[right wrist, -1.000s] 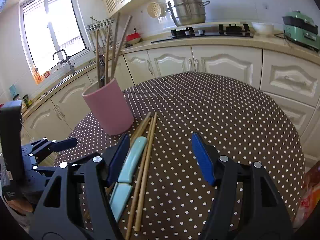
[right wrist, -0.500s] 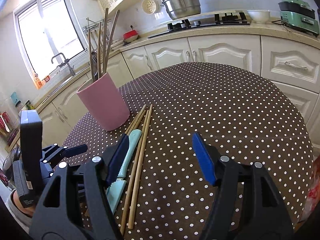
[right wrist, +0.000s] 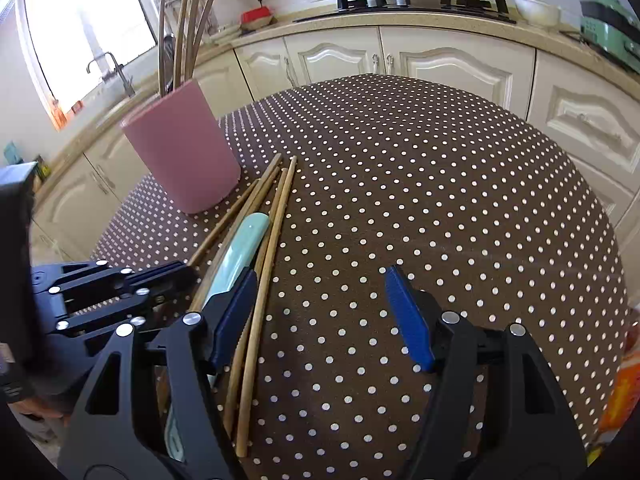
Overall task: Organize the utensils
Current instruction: 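Grasp a chopstick with the left tool while the right tool grasps another chopstick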
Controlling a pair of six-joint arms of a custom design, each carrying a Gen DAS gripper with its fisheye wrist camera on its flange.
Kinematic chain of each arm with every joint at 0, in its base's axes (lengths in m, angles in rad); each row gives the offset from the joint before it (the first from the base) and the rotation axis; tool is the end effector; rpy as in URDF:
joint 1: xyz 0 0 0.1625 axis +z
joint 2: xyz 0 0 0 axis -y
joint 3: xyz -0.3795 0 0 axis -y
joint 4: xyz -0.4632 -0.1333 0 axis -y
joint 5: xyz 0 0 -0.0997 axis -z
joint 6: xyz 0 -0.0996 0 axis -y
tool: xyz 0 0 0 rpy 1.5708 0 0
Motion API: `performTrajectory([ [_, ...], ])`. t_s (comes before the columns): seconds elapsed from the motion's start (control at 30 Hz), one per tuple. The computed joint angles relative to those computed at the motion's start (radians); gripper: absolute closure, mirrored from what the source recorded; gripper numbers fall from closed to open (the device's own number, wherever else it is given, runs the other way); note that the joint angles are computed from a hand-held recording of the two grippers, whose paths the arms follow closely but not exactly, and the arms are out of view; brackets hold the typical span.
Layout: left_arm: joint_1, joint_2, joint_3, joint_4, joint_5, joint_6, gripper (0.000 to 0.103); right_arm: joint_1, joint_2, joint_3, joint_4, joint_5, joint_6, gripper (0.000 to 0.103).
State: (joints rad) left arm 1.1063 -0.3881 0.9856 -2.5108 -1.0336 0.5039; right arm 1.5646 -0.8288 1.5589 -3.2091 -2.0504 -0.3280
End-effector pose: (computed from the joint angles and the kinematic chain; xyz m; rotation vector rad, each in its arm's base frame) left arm -0.2191 -0.8486 -0.0016 1.0869 2.3290 -0.4300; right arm 0.0828 -0.7331 0.1576 0.0992 -2.3535 1.0307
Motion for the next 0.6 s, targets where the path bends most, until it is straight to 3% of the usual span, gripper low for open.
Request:
performTrajectory([
  [0.33, 0.038, -0.138, 0.162, -0.032, -0.021, -0.141, 0.098, 0.02, 0.066, -0.096, 0.104, -0.095, -0.048, 0.037],
  [0.53, 0.082, -0.173, 0.125, 0.091, -0.085, -0.278, 0.098, 0.028, 0.097, -0.162, 0.18, -0.155, -0.047, 0.037],
  [0.6, 0.082, -0.157, 0.085, 0.138, -0.073, -0.279, 0.097, 0.032, 0.113, -0.206, 0.243, -0.179, -0.034, 0.037],
])
